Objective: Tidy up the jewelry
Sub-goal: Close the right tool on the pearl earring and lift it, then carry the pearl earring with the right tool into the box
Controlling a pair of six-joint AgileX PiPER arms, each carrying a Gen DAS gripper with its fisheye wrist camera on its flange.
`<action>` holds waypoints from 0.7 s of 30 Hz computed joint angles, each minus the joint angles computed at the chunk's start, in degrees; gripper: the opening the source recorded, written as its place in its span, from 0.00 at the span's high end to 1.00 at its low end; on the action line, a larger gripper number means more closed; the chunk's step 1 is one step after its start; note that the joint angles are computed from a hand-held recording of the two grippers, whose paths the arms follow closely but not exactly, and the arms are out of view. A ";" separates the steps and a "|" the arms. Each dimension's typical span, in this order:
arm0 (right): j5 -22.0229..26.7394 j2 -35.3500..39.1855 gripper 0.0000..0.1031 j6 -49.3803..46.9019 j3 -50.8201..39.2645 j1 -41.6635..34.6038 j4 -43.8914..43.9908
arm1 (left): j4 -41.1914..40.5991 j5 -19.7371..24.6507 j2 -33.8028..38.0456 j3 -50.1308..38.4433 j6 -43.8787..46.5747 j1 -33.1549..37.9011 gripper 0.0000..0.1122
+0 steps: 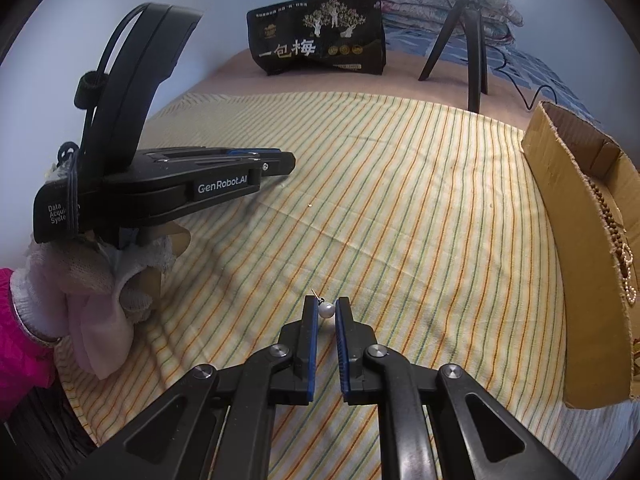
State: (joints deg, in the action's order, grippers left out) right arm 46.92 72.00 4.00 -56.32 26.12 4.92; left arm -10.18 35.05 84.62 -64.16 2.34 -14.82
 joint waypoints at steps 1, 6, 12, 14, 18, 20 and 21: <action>0.05 -0.30 0.94 0.08 -0.03 0.01 0.02 | -0.23 0.10 -0.61 0.17 0.02 0.15 0.95; 0.86 -2.75 0.94 0.45 -0.21 -0.23 0.30 | 0.33 0.79 -4.01 0.75 -0.53 -0.23 0.95; 2.48 -6.36 0.94 0.78 -0.79 -1.65 0.18 | 2.03 1.52 -7.87 1.46 -2.96 -1.98 0.95; 3.40 -7.90 0.94 0.44 -1.12 -2.66 0.40 | 2.04 1.82 -9.07 1.50 -3.50 -2.71 0.95; 5.42 -10.85 0.94 -1.48 -1.84 -5.62 1.16 | 3.22 2.47 -11.27 1.07 -6.14 -5.22 0.95; 6.48 -12.15 0.94 -2.43 -2.28 -7.27 1.64 | 4.02 2.78 -11.78 0.50 -7.65 -6.56 0.95; 7.01 -12.74 0.94 -3.27 -2.56 -8.46 2.21 | 4.66 2.92 -12.05 0.09 -8.64 -7.54 0.95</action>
State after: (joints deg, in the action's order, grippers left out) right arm 53.93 59.26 0.73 -58.88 17.66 7.12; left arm -5.52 37.96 72.57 -64.07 -6.30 -22.36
